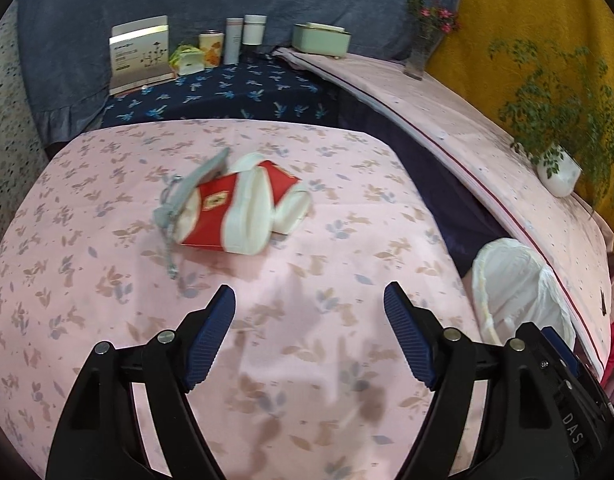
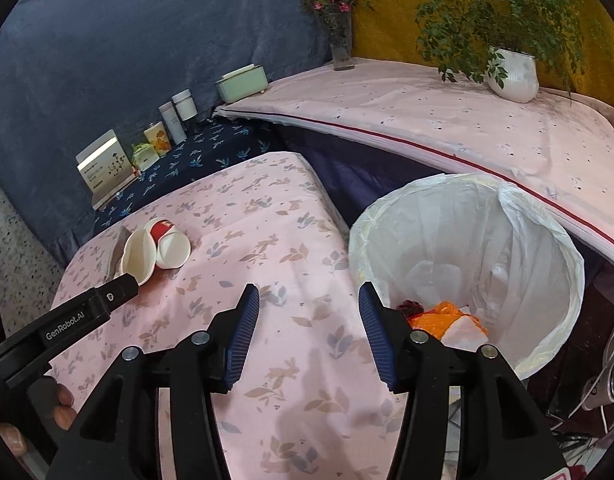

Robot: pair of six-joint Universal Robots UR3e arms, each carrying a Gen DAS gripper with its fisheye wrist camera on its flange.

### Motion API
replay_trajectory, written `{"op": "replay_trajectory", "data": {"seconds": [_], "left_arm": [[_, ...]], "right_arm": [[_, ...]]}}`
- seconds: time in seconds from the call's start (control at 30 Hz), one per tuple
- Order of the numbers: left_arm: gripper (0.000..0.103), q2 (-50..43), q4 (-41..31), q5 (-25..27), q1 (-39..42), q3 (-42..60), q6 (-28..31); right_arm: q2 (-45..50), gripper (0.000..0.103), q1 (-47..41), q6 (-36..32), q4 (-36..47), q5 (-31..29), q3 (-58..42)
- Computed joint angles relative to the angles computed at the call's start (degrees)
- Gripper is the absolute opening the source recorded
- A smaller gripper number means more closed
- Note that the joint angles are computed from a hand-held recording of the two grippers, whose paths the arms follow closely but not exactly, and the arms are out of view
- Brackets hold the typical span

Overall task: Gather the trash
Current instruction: 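Move both tools back over the grey pouch and paper cup, then grasp the grey cloth pouch with the left tool while the right tool grasps the paper cup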

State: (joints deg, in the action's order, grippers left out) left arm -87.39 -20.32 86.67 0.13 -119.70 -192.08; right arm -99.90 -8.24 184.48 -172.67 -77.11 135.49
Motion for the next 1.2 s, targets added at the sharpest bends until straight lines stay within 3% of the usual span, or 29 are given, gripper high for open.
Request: {"op": "replay_trajectory", "data": {"seconds": [0.47, 0.87, 1.0, 1.2], "left_arm": [[0.075, 4.94, -1.8, -7.35, 18.69, -4.59, 10.81], [0.074, -5.5, 0.21, -8.57, 20.71, 2.1, 15.49], [0.07, -9.5, -0.24, -10.42, 21.76, 4.54, 16.7], [0.052, -13.92, -0.86, -12.69, 22.5, 7.96, 18.26]], "right_arm": [[16.96, 0.051, 18.01, 5.86, 0.64, -4.58, -17.24], [33.59, 0.048, 26.32, 7.23, 5.31, -6.66, -37.4], [37.96, 0.04, 26.96, 6.59, 7.26, -6.21, -42.75], [42.92, 0.033, 27.18, 6.44, 9.51, -4.83, -48.58]]}}
